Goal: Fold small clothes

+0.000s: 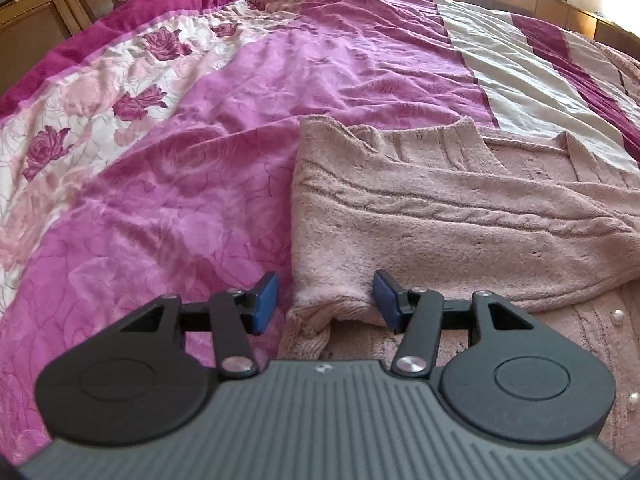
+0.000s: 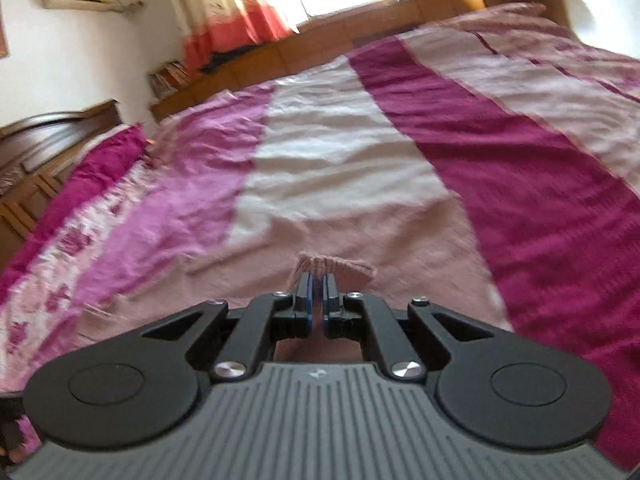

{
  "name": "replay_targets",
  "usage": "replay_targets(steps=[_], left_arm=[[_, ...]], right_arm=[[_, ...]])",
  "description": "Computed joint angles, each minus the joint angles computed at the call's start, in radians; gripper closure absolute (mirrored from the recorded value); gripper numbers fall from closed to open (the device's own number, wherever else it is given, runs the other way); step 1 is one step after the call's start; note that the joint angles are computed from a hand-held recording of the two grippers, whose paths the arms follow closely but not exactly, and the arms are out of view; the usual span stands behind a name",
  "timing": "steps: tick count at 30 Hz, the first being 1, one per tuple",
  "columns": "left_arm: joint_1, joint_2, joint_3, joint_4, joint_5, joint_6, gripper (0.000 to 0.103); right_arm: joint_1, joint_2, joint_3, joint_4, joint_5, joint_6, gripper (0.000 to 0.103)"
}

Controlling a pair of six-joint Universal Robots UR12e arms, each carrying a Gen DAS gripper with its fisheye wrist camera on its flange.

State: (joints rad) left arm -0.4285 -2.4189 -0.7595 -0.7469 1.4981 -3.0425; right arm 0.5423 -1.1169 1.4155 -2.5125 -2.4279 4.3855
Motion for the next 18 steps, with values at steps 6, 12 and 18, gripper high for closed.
replay_targets(steps=[6, 12, 18], left_arm=[[-0.005, -0.005, 0.014, -0.011, 0.014, 0.020, 0.050], [-0.007, -0.005, 0.021, -0.003, -0.003, 0.029, 0.050], [-0.015, -0.020, 0.044, -0.016, 0.021, 0.040, 0.050]], right_arm=[[-0.008, -0.037, 0.058, 0.031, 0.111, 0.106, 0.086], [0.003, -0.037, 0.053, -0.014, 0.032, 0.085, 0.045], [-0.027, -0.026, 0.044, -0.048, 0.052, 0.030, 0.044]])
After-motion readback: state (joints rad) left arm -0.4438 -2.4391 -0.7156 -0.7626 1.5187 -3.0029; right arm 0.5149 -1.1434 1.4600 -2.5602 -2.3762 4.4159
